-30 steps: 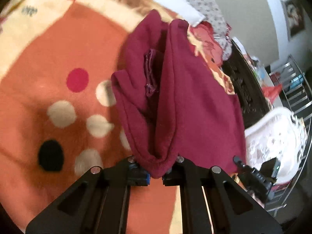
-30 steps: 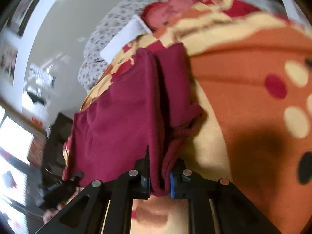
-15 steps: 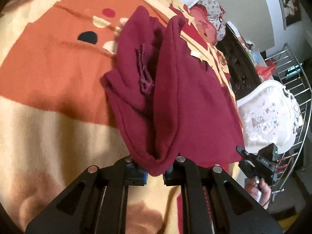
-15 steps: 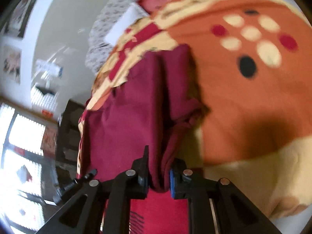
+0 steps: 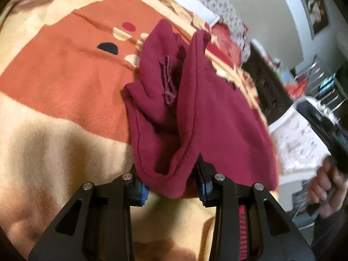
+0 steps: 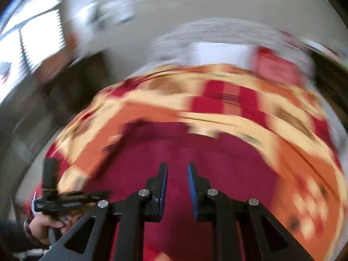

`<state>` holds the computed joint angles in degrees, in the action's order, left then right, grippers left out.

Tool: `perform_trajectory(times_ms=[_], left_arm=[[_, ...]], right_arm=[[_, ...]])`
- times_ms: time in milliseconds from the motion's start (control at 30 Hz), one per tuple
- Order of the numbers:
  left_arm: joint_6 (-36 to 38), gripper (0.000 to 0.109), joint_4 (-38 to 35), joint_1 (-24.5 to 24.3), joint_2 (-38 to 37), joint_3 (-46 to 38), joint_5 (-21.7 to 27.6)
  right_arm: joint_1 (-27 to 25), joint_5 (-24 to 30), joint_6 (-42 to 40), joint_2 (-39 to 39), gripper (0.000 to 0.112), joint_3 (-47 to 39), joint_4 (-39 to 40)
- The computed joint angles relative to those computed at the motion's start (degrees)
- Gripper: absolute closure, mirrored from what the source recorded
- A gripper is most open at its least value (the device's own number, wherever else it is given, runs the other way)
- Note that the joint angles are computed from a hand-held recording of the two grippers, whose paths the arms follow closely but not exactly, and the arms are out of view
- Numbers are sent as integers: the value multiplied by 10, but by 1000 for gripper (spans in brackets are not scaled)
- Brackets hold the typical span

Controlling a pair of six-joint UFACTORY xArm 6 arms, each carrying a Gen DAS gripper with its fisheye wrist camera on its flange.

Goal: Fold small clothes

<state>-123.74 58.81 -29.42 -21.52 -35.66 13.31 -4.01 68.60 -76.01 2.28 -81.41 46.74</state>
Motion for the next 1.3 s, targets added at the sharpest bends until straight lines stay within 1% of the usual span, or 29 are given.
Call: perform_trajectory(times_ms=[33, 100, 133, 167, 233, 267, 300, 333, 367, 400, 433, 500, 567, 600, 667, 700, 733, 767, 867, 933, 1000, 1067, 1100, 1133, 1167, 1200, 1233, 1267, 1300], left_arm=[[-42, 73, 39, 2, 2, -1, -3], [-86, 73, 79, 6, -1, 1, -11], [-113, 73, 101, 9, -4, 4, -19], [-139, 73, 120, 10, -8, 8, -22], [-186, 73, 150, 5, -23, 17, -8], [-193, 73, 156, 1, -23, 17, 0], [-184, 73, 149, -1, -23, 16, 6], [-169, 73, 136, -5, -22, 15, 13], [-156, 73, 124, -7, -23, 14, 18], [-149, 73, 118, -8, -24, 15, 19], [-147, 73, 119, -7, -23, 15, 18], [-166, 73, 138, -8, -22, 13, 17], [-169, 73, 145, -7, -21, 12, 16], [-178, 73, 151, -11, -30, 21, 19], [-187, 73, 157, -14, -30, 21, 20], [-194, 73, 162, -15, -29, 21, 20], [-195, 73, 164, -17, -29, 21, 22], [-193, 73, 163, -19, -35, 26, 24], [-184, 73, 154, -20, -36, 26, 24], [-182, 73, 150, -13, -32, 24, 12], [-181, 73, 142, -5, -28, 22, 2], [-165, 73, 113, -1, -25, 20, 0], [-159, 73, 101, 0, -24, 19, 2], [-150, 73, 86, 0, -23, 18, 6], [-133, 81, 65, -2, -22, 17, 10], [-114, 85, 42, -5, -22, 15, 16], [-114, 89, 37, -8, -23, 14, 20], [-106, 95, 30, -14, -25, 11, 32], [-90, 96, 18, -25, -28, 4, 51]], right_arm=[[36, -11, 12, 13, 95, -3, -13], [86, 6, 62, 65, 95, -40, -54], [110, -6, 90, 87, 95, -56, -78], [139, -43, 120, 108, 95, -63, -103], [170, -71, 167, 143, 95, -88, -122], [183, -76, 188, 164, 95, -108, -129], [193, -80, 200, 172, 95, -117, -135], [206, -93, 221, 183, 95, -124, -164], [219, -93, 254, 200, 95, -138, -209], [223, -81, 275, 214, 95, -149, -231], [223, -81, 282, 213, 95, -153, -229], [216, -46, 305, 220, 94, -180, -225], [196, 5, 325, 230, 94, -217, -185], [186, 21, 329, 230, 94, -222, -159], [173, 53, 350, 235, 73, -238, -123], [171, 60, 361, 233, 47, -237, -112], [178, 45, 375, 227, 38, -227, -115], [188, 39, 387, 227, 38, -227, -128], [216, 51, 399, 229, 38, -237, -171], [249, 59, 406, 243, 38, -260, -237], [287, 20, 416, 239, 38, -244, -328], [314, -19, 425, 238, 43, -224, -416], [321, -31, 430, 238, 56, -217, -445], [323, -41, 436, 237, 65, -210, -464], [320, -43, 431, 234, 68, -210, -459], [317, -42, 426, 232, 83, -212, -453], [310, -30, 417, 232, 89, -222, -435], [295, -7, 401, 234, 91, -242, -401], [286, 5, 394, 236, 93, -253, -385]])
